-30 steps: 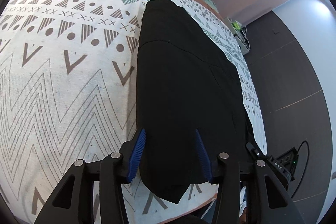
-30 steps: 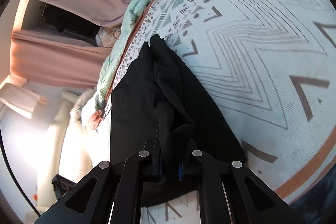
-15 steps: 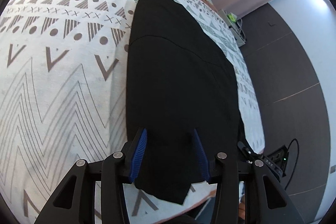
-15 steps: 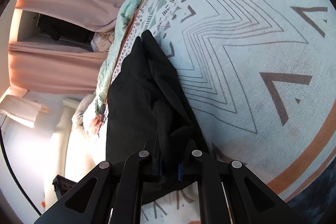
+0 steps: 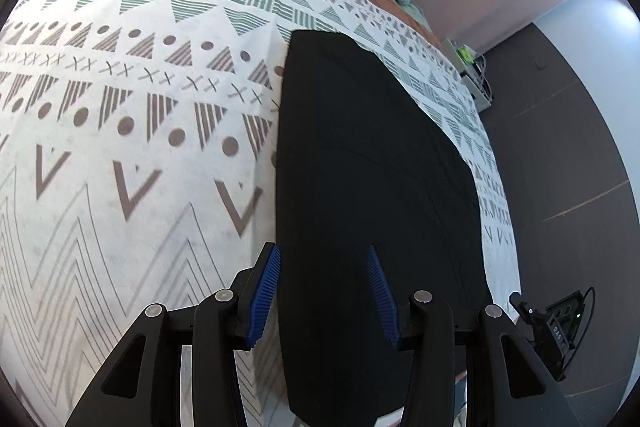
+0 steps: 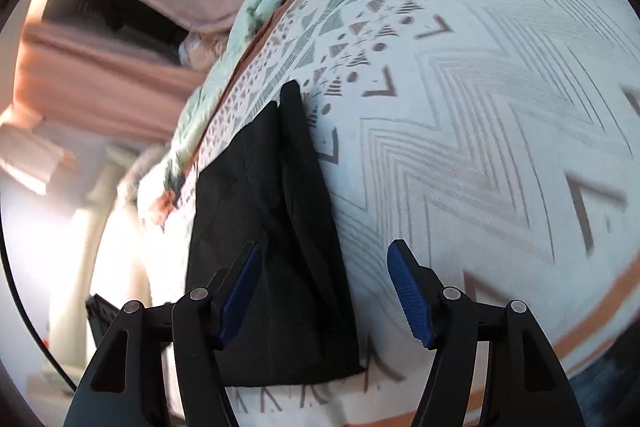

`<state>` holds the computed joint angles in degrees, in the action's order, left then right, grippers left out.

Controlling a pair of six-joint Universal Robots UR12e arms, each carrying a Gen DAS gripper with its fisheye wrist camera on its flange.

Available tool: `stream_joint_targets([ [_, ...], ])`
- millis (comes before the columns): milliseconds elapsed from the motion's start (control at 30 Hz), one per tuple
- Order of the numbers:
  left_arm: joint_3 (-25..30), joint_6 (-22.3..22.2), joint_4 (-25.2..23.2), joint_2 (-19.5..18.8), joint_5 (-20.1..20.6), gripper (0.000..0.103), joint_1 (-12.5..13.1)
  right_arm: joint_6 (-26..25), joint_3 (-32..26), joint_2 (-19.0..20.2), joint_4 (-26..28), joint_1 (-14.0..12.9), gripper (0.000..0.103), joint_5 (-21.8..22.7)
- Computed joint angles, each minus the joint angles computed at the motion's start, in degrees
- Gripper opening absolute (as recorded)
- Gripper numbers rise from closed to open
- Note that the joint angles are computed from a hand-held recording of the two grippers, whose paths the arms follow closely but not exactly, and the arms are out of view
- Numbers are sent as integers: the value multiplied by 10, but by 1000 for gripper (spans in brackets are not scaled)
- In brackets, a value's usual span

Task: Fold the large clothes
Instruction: 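Press the folded black jacket flat with both tools, then open them, then grip the folded jacket end with the left tool while the right tool grips beside it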

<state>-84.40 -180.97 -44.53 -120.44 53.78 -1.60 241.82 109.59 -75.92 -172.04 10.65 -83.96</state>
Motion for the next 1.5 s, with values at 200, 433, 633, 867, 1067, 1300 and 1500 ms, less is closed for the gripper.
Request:
stream_joint_targets([
  [200,41,-1,-18,-24,23,47,-3,-98,-48,24,74,-23,79,55],
  [433,88,-13,-35,-62,24,47,-6,-154,-96,70,114,-53,79,143],
  [633,119,-20,-33,-87,12,47,-8,-184,-134,109,127,-69,79,211],
  [867,166,-29,-44,-121,-4,47,-15,-219,-189,153,154,-79,79,278],
  [1067,193,-30,-54,-138,9,56,-22,-239,-228,182,172,-81,79,314],
  [1300,241,-38,-99,-170,1,62,-26,-256,-272,205,230,-79,40,322],
  [1500,230,-39,-76,-159,15,38,-29,-280,-278,193,242,-67,18,279],
])
